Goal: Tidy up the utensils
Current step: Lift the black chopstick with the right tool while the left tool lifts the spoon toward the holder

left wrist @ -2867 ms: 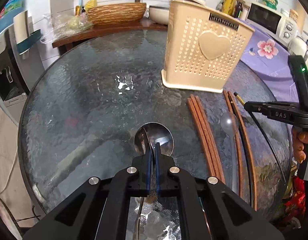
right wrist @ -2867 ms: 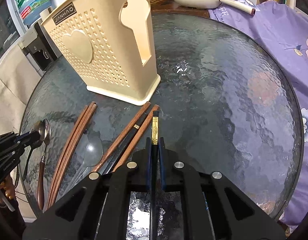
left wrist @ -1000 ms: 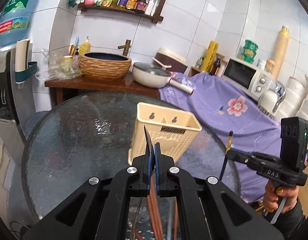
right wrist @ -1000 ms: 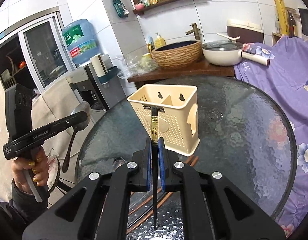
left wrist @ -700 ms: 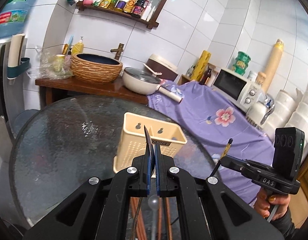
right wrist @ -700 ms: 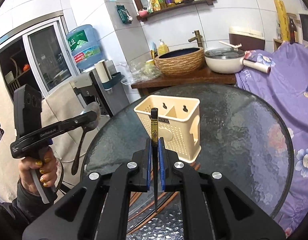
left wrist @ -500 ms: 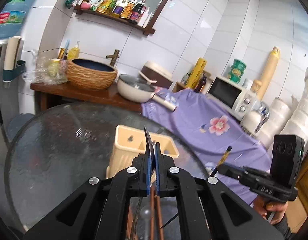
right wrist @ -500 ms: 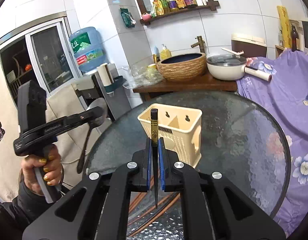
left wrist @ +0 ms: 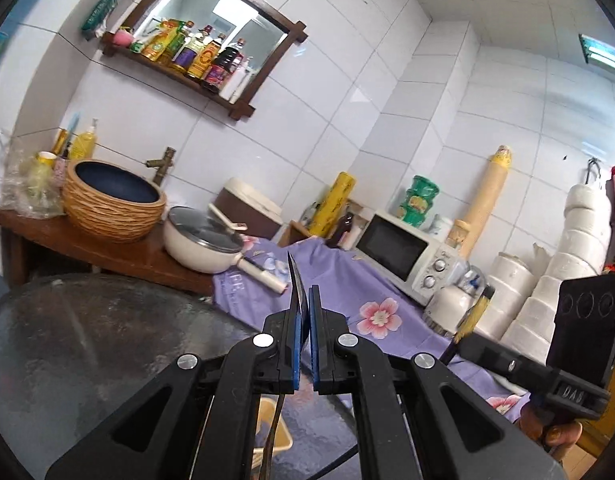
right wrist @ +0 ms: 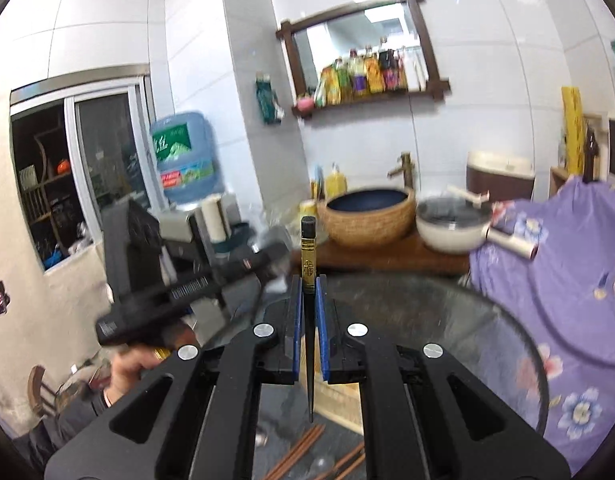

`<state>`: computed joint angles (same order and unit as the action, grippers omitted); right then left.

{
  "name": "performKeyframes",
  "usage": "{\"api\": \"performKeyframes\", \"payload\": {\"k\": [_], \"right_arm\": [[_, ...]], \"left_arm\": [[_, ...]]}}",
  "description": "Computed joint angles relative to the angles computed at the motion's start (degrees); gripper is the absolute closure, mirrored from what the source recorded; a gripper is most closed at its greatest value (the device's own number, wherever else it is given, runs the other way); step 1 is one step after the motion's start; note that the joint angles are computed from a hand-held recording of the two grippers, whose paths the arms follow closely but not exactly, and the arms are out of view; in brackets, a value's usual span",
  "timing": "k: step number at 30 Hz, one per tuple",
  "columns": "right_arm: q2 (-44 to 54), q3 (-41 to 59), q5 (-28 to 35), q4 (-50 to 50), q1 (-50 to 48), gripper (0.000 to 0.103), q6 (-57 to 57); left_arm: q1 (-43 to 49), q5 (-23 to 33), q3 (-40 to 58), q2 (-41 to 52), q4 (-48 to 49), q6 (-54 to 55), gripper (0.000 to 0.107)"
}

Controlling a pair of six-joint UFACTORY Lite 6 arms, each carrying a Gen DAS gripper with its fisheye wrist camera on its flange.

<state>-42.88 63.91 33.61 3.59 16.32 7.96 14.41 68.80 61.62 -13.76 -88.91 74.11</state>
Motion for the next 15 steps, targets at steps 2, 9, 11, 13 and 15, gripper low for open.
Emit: {"api": "performKeyframes", "payload": {"k": [2,9,11,13,15], "right_arm": [[3.0,2.4,-1.7,-3.4,0.3,0.096,1.8],[9.5,2.3,-8.9,-4.1,-3.8,0.096,0.4],[10.5,0.8,-10.8,-5.7,-4.1,0.096,1.1],[11.2,-0.8,-12.4,-8.8,-3.4,0.096,3.3],[11.5,-2.7,-13.9,-10.2,-3.2,0.096,4.6]], "left_arm": [[-1.4,0.3,1.4,3.7,-2.5,1.7,0.104],[-5.0,-2.3,2.9,12.1,-8.2,8.5,0.104],[-5.4,-3.2,2.2,14.0,-9.0,10.9,0.104],[-5.4,-3.8,0.0,15.2,-12.1,15.2,0.104],[-4.7,-2.4,-1.3,16.2,-15.1,18.0,0.104]]}}
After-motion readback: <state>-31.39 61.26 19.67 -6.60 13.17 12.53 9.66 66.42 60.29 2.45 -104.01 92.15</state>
